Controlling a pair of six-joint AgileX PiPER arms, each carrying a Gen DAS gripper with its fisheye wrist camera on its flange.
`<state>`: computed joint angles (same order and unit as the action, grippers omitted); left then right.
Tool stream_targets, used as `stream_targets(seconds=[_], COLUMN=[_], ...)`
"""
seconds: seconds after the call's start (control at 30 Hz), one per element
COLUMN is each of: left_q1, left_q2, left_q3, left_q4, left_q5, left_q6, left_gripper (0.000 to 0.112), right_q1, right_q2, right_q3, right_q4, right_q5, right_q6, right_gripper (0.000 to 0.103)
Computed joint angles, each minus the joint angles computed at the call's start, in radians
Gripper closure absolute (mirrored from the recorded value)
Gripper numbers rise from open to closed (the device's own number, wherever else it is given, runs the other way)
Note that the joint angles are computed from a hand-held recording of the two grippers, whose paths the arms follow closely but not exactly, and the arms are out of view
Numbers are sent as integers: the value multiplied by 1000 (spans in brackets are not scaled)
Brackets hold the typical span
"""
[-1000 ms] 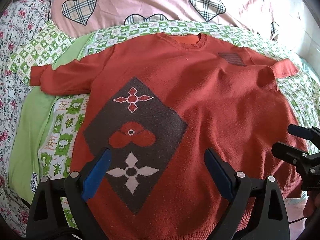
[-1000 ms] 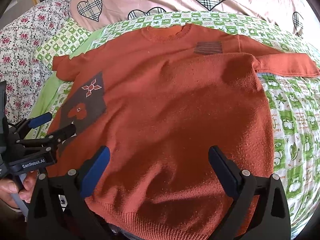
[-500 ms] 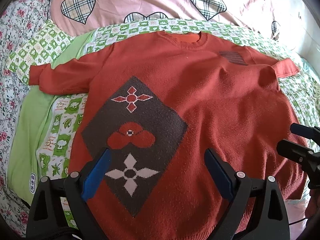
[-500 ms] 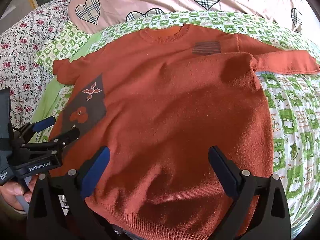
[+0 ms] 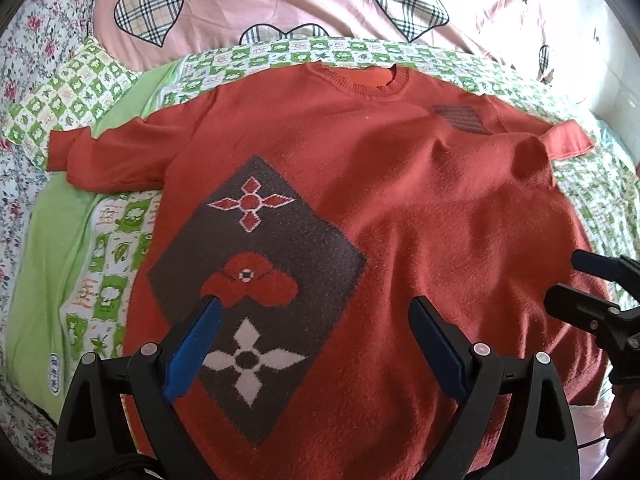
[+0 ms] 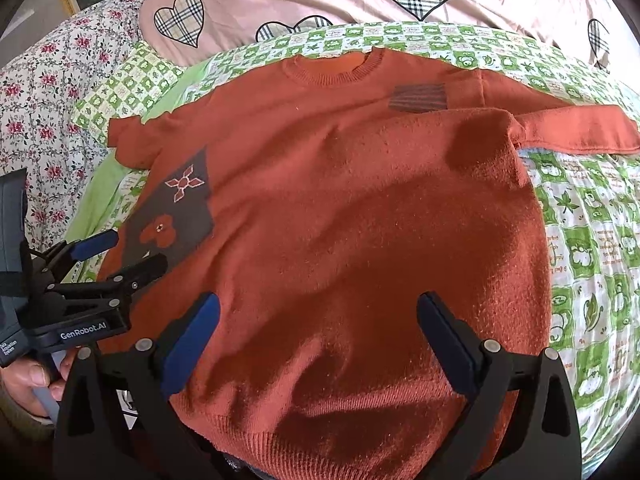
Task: Fold small clothes
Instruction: 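Grasp the sweater sleeve cuff with the right gripper and lift it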
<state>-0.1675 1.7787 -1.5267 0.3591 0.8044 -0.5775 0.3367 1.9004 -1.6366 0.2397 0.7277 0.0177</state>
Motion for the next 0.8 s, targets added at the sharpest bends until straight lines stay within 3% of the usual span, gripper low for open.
stream_targets(seconds=[0.17,0.43,0.63,0.8], left_q1=[36,96,125,136], left_q2=[21,139,235,330], left_q3=[-45,-235,-383,-557], left_q4=[-53,-102,-118,-174], left_q5=[-14,67,147,225], left_q6=[64,132,160,182], left_gripper=[18,18,18,18], right_q1=[-54,-238,-391,-534], right_q2=[-3,24,77,189], right_q3=[0,-36,-131,-324], right_q4=[38,94,131,150], right_q5=[-8,-30,11,38], right_q6=[-1,-3,14,16], right_gripper=[4,4,4,8])
